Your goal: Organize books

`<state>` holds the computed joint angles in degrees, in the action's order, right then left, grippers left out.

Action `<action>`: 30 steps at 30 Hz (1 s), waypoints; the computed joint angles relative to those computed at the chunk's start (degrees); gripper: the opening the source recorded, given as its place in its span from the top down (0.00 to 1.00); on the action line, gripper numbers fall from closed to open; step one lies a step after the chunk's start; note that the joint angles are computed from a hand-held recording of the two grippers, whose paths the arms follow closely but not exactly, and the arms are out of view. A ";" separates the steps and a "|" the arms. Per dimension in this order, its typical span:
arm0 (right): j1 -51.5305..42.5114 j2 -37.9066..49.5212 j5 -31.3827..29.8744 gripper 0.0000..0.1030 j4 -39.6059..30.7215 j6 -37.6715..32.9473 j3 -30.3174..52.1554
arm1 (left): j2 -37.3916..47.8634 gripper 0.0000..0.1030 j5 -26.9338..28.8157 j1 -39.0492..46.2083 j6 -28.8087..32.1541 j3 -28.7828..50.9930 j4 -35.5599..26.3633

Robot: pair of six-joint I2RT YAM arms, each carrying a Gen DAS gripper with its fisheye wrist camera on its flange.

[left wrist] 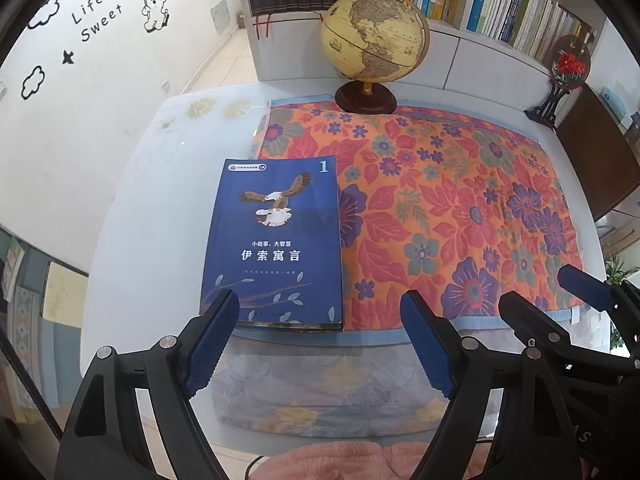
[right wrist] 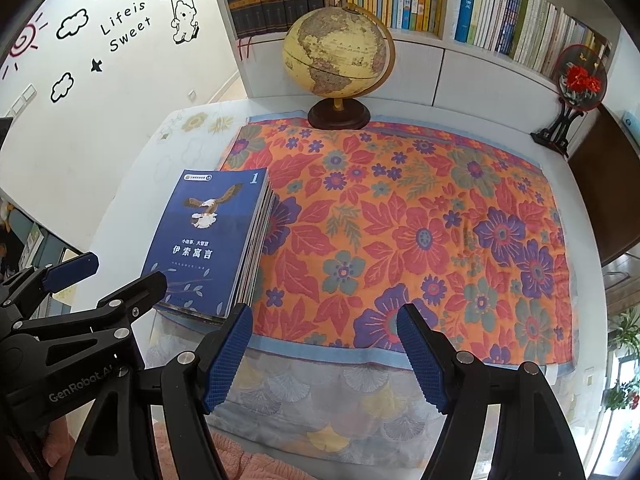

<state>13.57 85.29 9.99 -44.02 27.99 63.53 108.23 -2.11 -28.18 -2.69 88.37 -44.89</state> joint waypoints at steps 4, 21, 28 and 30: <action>-0.04 0.27 0.01 0.29 0.04 -0.07 0.28 | 0.09 0.21 -0.23 -0.12 0.17 0.07 0.09; -0.53 0.10 -0.32 0.29 0.16 -0.77 0.02 | 0.40 0.21 -0.22 -0.08 0.27 0.45 0.08; -0.02 0.33 0.41 0.29 -0.13 -0.16 0.30 | 0.16 0.21 -0.27 -0.12 0.23 0.18 0.27; 0.39 0.51 0.76 0.29 -0.27 -0.03 0.45 | 0.56 0.21 -0.43 0.08 0.56 0.67 0.16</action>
<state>13.96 85.80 10.75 -44.29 27.97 63.98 108.79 -2.54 -28.10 -2.12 89.04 -44.73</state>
